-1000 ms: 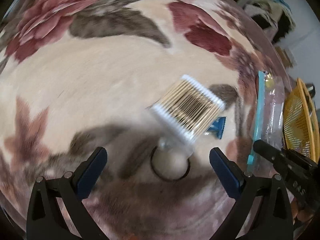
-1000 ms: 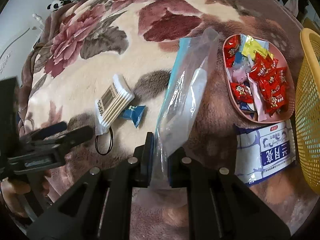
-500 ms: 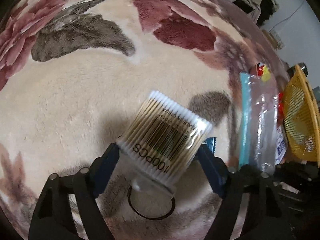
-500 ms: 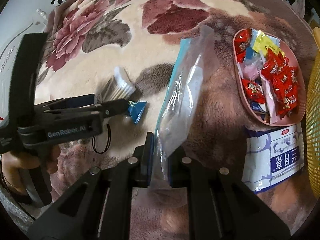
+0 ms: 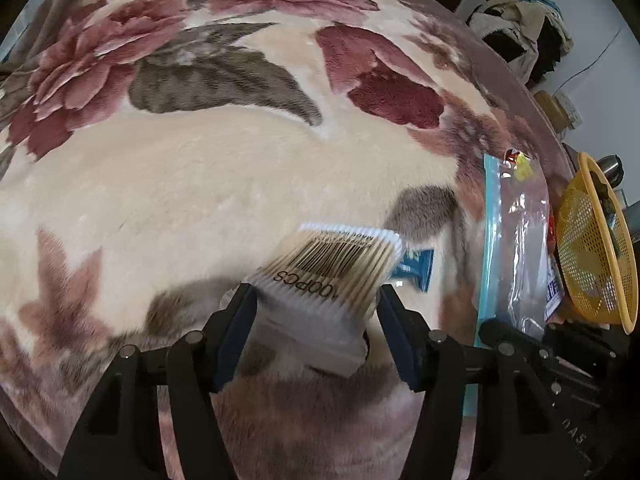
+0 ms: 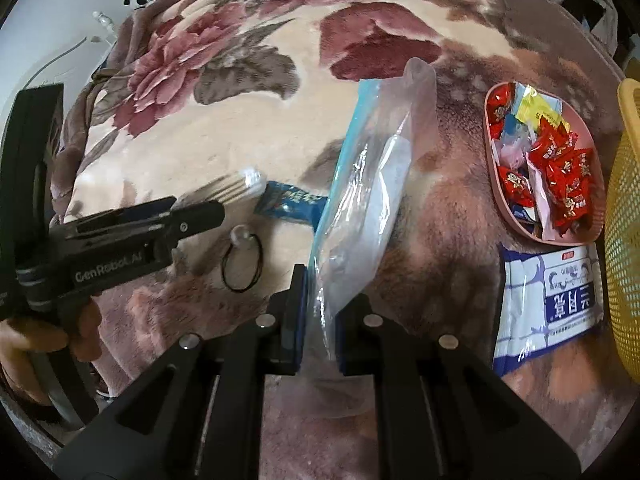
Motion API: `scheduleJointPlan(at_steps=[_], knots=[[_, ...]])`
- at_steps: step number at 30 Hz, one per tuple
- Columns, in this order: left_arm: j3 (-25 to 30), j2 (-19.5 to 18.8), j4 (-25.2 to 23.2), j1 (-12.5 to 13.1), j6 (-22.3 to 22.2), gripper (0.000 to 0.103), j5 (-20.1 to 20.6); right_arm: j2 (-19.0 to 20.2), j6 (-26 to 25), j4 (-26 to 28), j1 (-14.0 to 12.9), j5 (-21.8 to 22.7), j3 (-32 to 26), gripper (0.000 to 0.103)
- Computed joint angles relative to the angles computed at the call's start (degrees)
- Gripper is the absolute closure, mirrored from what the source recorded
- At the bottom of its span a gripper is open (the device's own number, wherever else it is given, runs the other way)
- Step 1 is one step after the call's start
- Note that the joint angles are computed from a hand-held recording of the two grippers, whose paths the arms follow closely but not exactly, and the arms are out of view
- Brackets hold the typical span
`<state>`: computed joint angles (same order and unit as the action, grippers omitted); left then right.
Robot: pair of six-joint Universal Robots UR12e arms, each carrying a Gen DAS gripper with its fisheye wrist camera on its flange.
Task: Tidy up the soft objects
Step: 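Grasp the cotton swab box with the left tool while the right tool grasps the zip bag, then lift the swab box with the left tool while the right tool lifts the zip bag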
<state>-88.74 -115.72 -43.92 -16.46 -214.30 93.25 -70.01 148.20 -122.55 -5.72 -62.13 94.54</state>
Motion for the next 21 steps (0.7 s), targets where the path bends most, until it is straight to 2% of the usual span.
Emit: scheduleJointPlan(at_steps=[1, 6, 12, 14, 15, 16, 21], knots=[[-0.25, 0.35, -0.31, -0.18, -0.15, 0.060, 0.23, -0.21, -0.02, 0.09, -0.04, 0.24, 0.13, 0.091], [-1.89, 2.17, -1.02, -1.08, -1.65, 0.060, 1.58, -1.98, -0.91, -0.11, -0.56, 1.42, 1.55, 0.091], [-3.92, 3.59, -1.85, -1.47, -3.09, 0.060, 1.06, -3.33, -1.60, -0.60, -1.05, 1.70, 2.82, 0.091], [-4.26, 3.81, -2.86, -1.46, -3.63, 0.053, 1.11, -3.34, -1.65, -0.48, -1.09, 1.69, 2.86, 0.091], [-4.34, 3.85, -3.25, -1.50, -3.84, 0.037, 1.23, -3.28, -1.59, -0.53, -1.02, 1.60, 2.87, 0.091], [-4.57, 3.92, -3.15, -1.47, -3.91, 0.028, 1.09, -3.17, -1.59, -0.40, -0.97, 1.54, 2.83, 0.091], [-4.01, 3.03, -3.76, -0.88, -5.57, 0.024, -0.20, -2.42, -1.56, 0.39, -0.48, 1.31, 2.37, 0.091]])
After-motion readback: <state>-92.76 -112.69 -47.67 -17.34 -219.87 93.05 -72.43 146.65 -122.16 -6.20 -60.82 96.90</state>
